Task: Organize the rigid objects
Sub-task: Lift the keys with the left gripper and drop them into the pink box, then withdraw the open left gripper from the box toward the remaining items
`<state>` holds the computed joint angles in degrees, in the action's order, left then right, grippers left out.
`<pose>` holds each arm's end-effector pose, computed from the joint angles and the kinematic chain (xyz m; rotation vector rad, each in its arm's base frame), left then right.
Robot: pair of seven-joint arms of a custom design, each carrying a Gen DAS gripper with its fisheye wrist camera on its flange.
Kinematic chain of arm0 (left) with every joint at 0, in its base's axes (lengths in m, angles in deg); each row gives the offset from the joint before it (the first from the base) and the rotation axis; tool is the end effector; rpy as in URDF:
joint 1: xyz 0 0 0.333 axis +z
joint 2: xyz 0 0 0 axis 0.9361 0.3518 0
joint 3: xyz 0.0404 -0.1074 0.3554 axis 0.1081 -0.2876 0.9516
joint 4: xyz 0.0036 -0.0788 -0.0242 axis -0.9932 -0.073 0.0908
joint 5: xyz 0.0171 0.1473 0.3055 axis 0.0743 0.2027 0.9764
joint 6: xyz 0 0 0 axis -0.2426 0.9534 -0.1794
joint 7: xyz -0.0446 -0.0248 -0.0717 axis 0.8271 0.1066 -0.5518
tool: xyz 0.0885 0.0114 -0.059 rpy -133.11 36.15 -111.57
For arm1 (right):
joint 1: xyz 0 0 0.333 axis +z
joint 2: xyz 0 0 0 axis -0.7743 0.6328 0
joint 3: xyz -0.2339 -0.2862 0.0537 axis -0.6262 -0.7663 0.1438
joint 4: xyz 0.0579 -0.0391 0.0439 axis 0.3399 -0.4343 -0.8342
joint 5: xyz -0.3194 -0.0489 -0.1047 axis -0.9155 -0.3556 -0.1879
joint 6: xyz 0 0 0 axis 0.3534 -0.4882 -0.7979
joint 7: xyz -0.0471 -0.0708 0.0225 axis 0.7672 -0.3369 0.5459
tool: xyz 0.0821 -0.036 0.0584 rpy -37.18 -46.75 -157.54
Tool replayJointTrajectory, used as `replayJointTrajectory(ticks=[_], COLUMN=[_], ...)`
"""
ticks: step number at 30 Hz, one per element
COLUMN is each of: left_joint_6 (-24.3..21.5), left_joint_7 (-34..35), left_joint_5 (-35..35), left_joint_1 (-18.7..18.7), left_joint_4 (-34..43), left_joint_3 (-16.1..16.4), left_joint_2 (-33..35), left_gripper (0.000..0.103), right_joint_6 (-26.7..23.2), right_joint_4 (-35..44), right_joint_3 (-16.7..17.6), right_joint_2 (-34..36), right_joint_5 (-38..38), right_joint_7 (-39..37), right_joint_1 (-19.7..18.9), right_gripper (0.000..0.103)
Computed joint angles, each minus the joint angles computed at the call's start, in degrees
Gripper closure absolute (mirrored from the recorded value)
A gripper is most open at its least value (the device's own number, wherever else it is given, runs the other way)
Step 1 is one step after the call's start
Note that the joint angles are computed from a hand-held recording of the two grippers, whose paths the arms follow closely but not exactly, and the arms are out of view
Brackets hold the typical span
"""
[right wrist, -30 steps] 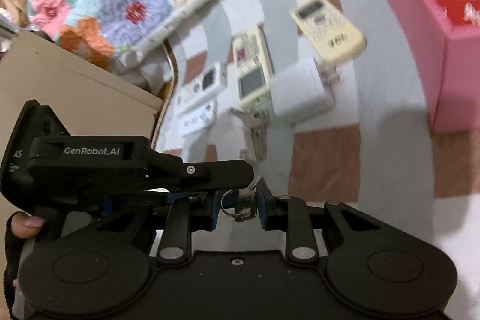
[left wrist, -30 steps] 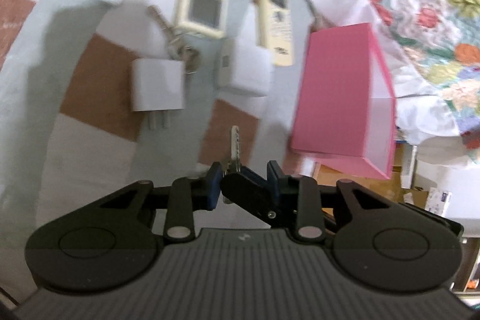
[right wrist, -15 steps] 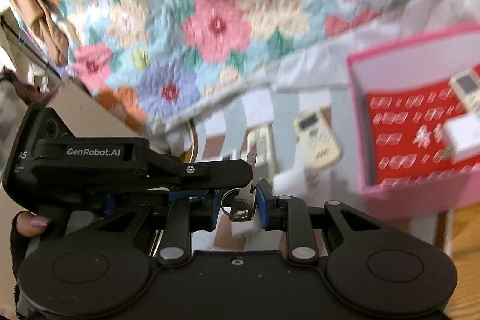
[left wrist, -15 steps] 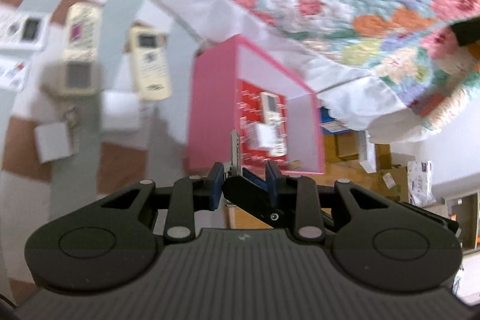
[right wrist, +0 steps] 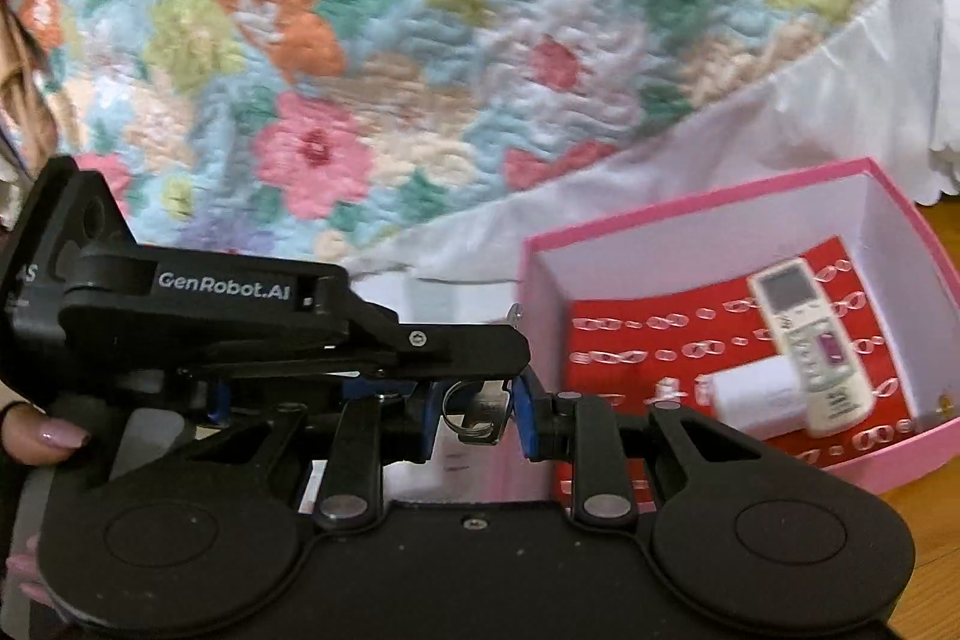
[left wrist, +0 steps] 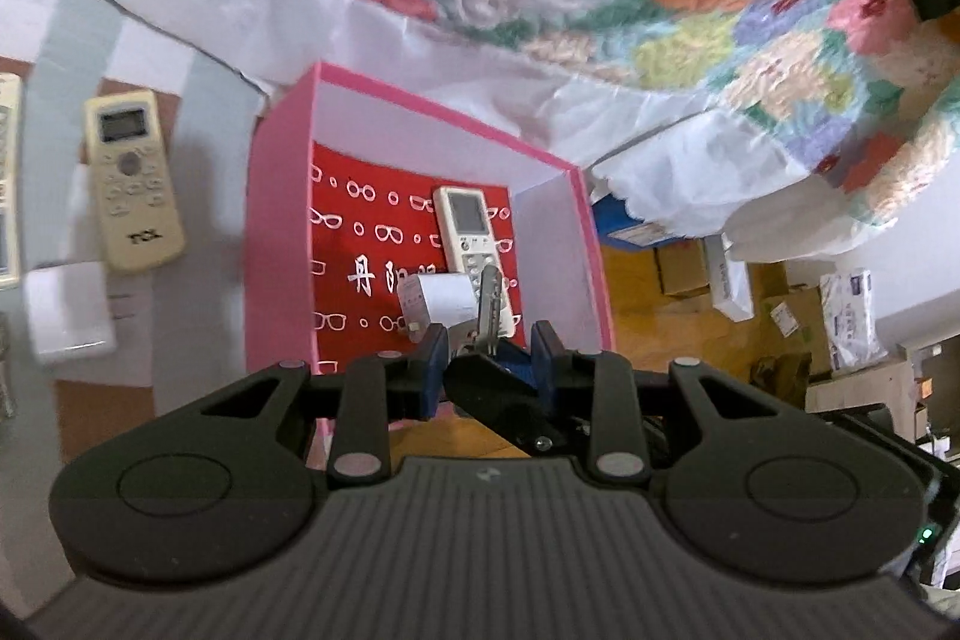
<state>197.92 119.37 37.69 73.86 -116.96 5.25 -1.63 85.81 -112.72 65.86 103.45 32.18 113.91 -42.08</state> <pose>0.6487 -0.0720 0.6238 2.1855 -1.5188 1.1937 0.6584 0.1892 0.6420 -1.8588 1.3678 0.0391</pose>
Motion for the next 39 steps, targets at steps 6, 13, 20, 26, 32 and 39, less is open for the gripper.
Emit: replayJointTrajectory(ticks=[6, 13, 20, 26, 32, 39], left_joint_6=[0.37, -3.58, -14.45, -15.53, -13.95, -9.50], left_joint_7=[-4.23, -8.14, -6.63, -3.35, 0.06, 1.81], left_joint_5=[5.19, 14.05, 28.74, 33.94, 36.43, 39.18], left_joint_1=[-2.12, -2.78, -4.57, -4.04, -2.97, -1.52], left_joint_4=[3.92, 6.61, 11.18, 5.55, -2.35, -11.91], left_joint_3=[-0.21, 0.06, 2.66, 4.18, 5.73, 7.53], left_joint_2=[5.82, 6.46, 3.16, -4.59, -11.73, -18.01], left_gripper=[0.075, 0.059, 0.059, 0.045, 0.039, 0.039], right_joint_6=[-3.91, -2.40, -2.07, -2.29, -8.79, -14.76], right_joint_4=[4.29, 4.15, -0.31, -4.07, -1.23, 1.96], right_joint_3=[-0.81, -3.95, -3.02, -2.35, -1.62, 0.21], right_joint_2=[5.03, 5.83, 0.24, -5.65, -7.08, -5.80], right_joint_5=[-3.28, -17.12, -21.10, -21.60, -20.63, -14.17], right_joint_7=[1.19, 3.88, 0.39, -4.67, -8.13, -11.81], right_joint_1=[-0.99, 2.93, 3.28, 4.39, 6.08, 7.72], right_gripper=[0.073, 0.055, 0.052, 0.047, 0.045, 0.045])
